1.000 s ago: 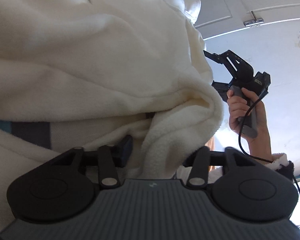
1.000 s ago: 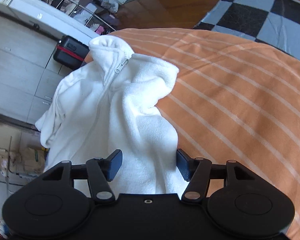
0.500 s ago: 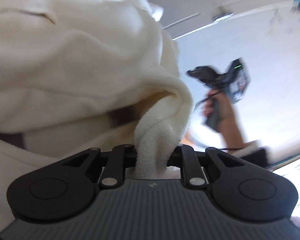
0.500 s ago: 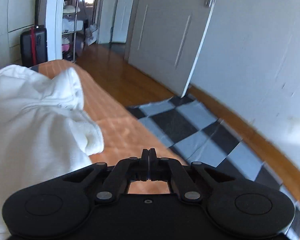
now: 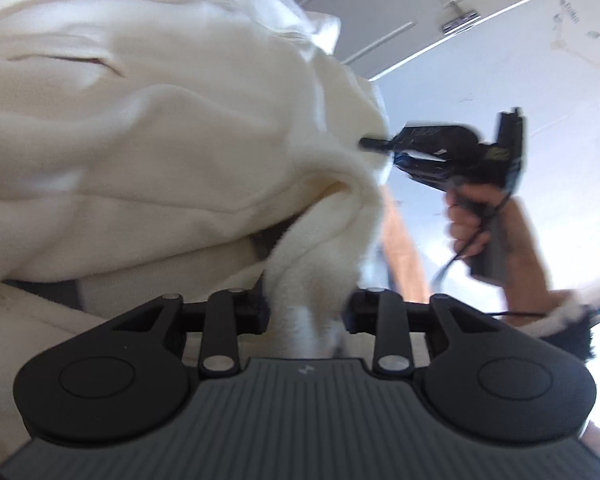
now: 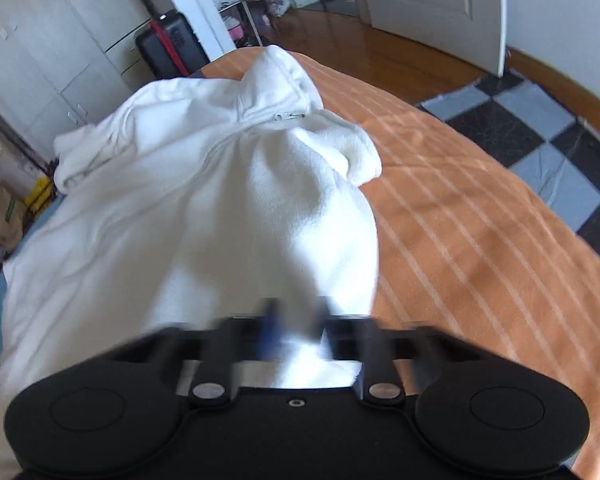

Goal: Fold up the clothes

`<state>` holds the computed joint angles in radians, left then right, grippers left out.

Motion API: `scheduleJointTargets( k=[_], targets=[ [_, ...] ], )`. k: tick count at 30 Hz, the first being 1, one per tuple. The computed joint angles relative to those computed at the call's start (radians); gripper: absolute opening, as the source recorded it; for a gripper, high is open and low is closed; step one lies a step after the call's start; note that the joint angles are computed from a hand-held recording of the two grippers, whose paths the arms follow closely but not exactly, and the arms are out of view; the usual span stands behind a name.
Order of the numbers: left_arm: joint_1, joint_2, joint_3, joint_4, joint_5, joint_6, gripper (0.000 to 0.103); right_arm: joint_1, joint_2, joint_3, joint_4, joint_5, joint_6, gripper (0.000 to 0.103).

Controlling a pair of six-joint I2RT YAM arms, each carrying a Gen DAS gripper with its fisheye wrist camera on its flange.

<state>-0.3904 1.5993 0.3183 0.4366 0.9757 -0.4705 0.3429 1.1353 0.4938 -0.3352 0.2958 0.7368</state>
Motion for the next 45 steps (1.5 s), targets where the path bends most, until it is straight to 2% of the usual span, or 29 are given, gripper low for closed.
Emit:
scheduleJointTargets(
  k=[1, 2, 3, 4, 5, 7, 8, 9, 12, 15, 17, 18, 19, 20, 21, 22, 23, 26, 27, 28, 29, 30, 31, 34, 36, 39, 40, 43, 45],
  targets=[
    [0.029, 0.041, -0.016, 0.087, 0.071, -0.067, 0.026, 0.053, -0.033, 0.013, -0.048, 0.107, -0.028, 0.008],
    [0.05, 0.053, -0.03, 0.141, 0.116, -0.114, 0.026, 0.098, -0.092, 0.018, -0.101, 0.206, -0.002, 0.008],
    [0.07, 0.07, -0.044, 0.206, 0.158, -0.169, 0.026, 0.118, -0.181, 0.005, -0.134, 0.267, 0.041, 0.008],
    [0.073, 0.039, -0.054, 0.185, 0.152, -0.152, 0.025, 0.097, -0.29, -0.024, -0.145, 0.27, 0.081, 0.008],
    [0.058, -0.038, -0.051, 0.07, 0.096, -0.061, 0.025, 0.046, -0.368, -0.047, -0.156, 0.234, 0.115, 0.008],
    [0.007, -0.148, -0.036, -0.109, -0.034, 0.077, 0.03, -0.065, -0.393, -0.066, -0.183, 0.153, 0.146, 0.008],
    [-0.017, -0.175, -0.026, -0.163, -0.075, 0.114, 0.031, -0.088, -0.342, -0.064, -0.193, 0.146, 0.14, 0.008],
    [-0.027, -0.175, -0.007, -0.216, -0.077, 0.144, 0.032, -0.092, -0.278, -0.061, -0.198, 0.153, 0.134, 0.008],
    [-0.034, -0.23, 0.071, -0.44, -0.111, 0.25, 0.041, -0.099, -0.128, -0.046, -0.179, 0.151, 0.101, 0.008],
    [0.025, -0.401, 0.136, -0.681, -0.246, 0.372, 0.043, -0.086, -0.099, -0.024, -0.187, 0.163, 0.092, 0.009],
    [0.171, -0.603, 0.165, -0.923, -0.367, 0.561, 0.055, -0.084, -0.121, -0.023, -0.196, 0.163, 0.1, 0.009],
    [0.247, -0.677, 0.178, -1.001, -0.427, 0.645, 0.064, -0.094, -0.125, -0.024, -0.192, 0.156, 0.097, 0.009],
    [0.3, -0.721, 0.19, -1.035, -0.495, 0.704, 0.07, -0.108, -0.14, -0.033, -0.182, 0.145, 0.085, 0.009],
    [0.346, -0.738, 0.196, -1.036, -0.537, 0.738, 0.071, -0.127, -0.165, -0.049, -0.166, 0.131, 0.066, 0.009],
    [0.403, -0.729, 0.193, -1.024, -0.535, 0.75, 0.076, -0.147, -0.189, -0.064, -0.15, 0.116, 0.046, 0.009],
    [0.46, -0.703, 0.188, -1.002, -0.524, 0.745, 0.087, -0.177, -0.222, -0.082, -0.138, 0.09, 0.031, 0.009],
    [0.491, -0.659, 0.182, -0.973, -0.53, 0.73, 0.091, -0.224, -0.264, -0.102, -0.132, 0.046, 0.029, 0.009],
    [0.443, -0.404, 0.173, -0.853, -0.653, 0.643, 0.092, -0.309, -0.341, -0.135, -0.121, -0.056, 0.071, 0.009],
    [0.417, -0.332, 0.156, -0.788, -0.696, 0.598, 0.08, -0.291, -0.334, -0.13, -0.119, -0.043, 0.07, 0.008],
    [0.394, -0.309, 0.135, -0.739, -0.726, 0.587, 0.061, -0.249, -0.309, -0.117, -0.123, -0.004, 0.068, 0.008],
    [0.36, -0.337, 0.096, -0.686, -0.773, 0.587, 0.051, -0.2, -0.278, -0.1, -0.134, 0.043, 0.067, 0.008],
    [0.339, -0.396, 0.07, -0.667, -0.786, 0.58, 0.014, -0.155, -0.246, -0.083, -0.147, 0.087, 0.065, 0.008],
    [0.341, -0.504, 0.055, -0.689, -0.773, 0.566, 0.007, -0.12, -0.224, -0.066, -0.161, 0.123, 0.064, 0.007],
    [0.377, -0.856, 0.046, -0.8, -0.777, 0.54, 0.007, -0.048, -0.192, -0.022, -0.212, 0.209, 0.063, 0.005],
    [0.387, -0.973, 0.067, -0.882, -0.81, 0.584, 0.007, -0.039, -0.189, -0.01, -0.236, 0.229, 0.071, 0.0],
    [0.382, -0.92, 0.083, -0.952, -0.821, 0.645, 0.009, -0.044, -0.195, -0.001, -0.268, 0.238, 0.087, 0.0],
    [0.334, -0.838, 0.066, -0.935, -0.879, 0.661, 0.017, -0.046, -0.197, 0.002, -0.278, 0.241, 0.093, 0.0],
    [0.154, -0.596, -0.021, -0.76, -1.103, 0.582, 0.031, -0.086, -0.224, -0.019, -0.252, 0.151, 0.088, 0.001],
    [0.092, -0.588, -0.042, -0.725, -1.155, 0.547, 0.033, -0.077, -0.216, -0.017, -0.251, 0.138, 0.094, 0.01]
  ],
)
